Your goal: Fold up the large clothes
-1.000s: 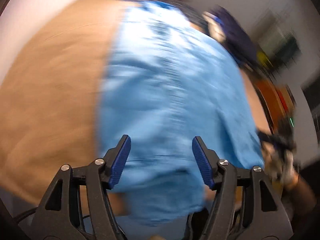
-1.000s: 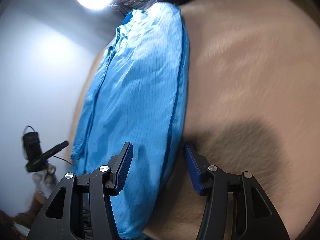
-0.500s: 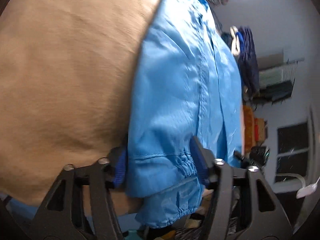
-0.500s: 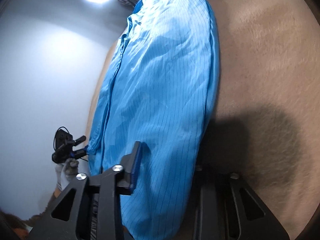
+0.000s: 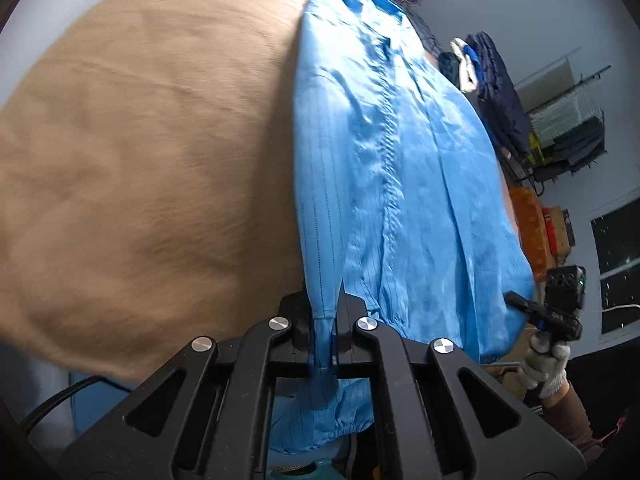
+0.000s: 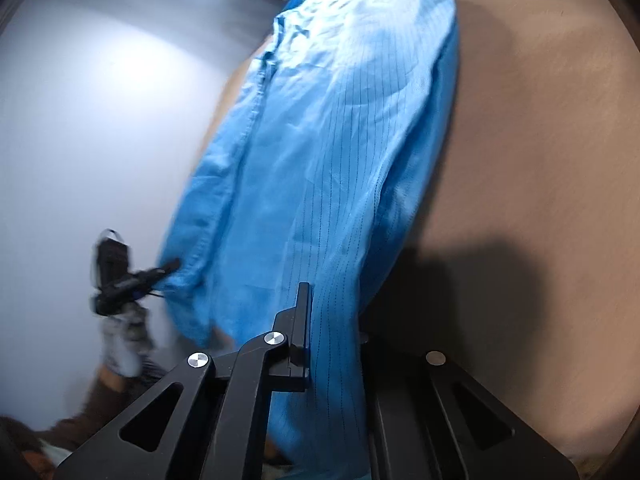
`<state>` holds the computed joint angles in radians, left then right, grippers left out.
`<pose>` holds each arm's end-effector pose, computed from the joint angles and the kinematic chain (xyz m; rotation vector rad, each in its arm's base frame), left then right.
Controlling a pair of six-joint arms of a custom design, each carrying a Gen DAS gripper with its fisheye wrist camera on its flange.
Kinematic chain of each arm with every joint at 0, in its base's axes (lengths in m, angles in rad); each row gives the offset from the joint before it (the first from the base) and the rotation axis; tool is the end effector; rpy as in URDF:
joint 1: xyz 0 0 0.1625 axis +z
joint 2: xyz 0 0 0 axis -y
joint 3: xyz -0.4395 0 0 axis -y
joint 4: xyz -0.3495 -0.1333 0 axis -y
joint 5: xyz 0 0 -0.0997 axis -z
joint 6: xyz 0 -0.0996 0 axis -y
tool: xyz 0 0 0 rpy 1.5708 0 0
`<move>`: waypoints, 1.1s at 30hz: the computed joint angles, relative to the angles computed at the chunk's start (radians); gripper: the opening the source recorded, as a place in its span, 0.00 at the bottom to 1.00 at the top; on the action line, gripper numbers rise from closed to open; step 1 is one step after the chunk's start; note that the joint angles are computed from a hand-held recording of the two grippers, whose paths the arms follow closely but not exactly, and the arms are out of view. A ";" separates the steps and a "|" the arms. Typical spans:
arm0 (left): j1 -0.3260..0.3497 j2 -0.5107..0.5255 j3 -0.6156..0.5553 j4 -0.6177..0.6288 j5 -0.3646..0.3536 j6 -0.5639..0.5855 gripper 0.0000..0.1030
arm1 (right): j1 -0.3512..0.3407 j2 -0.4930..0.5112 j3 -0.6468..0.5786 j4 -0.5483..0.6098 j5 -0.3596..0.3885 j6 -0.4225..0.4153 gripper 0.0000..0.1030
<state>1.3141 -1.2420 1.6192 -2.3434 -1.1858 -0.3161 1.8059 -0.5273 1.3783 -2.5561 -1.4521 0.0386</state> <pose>0.0142 -0.6183 0.4029 -0.1927 2.7990 -0.6931 0.3093 -0.6686 0.0362 -0.3063 2.9852 -0.1756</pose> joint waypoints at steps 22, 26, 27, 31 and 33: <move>-0.150 0.017 0.037 -0.108 0.027 0.066 0.46 | 0.020 -0.074 -0.027 0.089 -0.112 -0.060 0.40; -0.130 0.160 -0.044 -0.033 -0.128 0.021 0.47 | 0.032 -0.050 -0.023 0.085 -0.101 -0.024 0.40; -0.130 0.188 -0.060 -0.017 -0.135 0.018 0.47 | 0.034 -0.048 -0.023 0.087 -0.109 -0.027 0.41; -0.099 0.304 -0.129 0.004 -0.218 -0.048 0.47 | 0.043 -0.047 -0.024 0.091 -0.152 -0.042 0.41; -0.092 0.332 -0.138 -0.031 -0.234 -0.069 0.47 | 0.048 -0.049 -0.020 0.082 -0.182 -0.053 0.41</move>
<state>1.2222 -0.9096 1.4808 -2.3742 -1.4194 -0.3847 1.8540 -0.5761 1.3579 -2.4738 -1.6336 -0.0140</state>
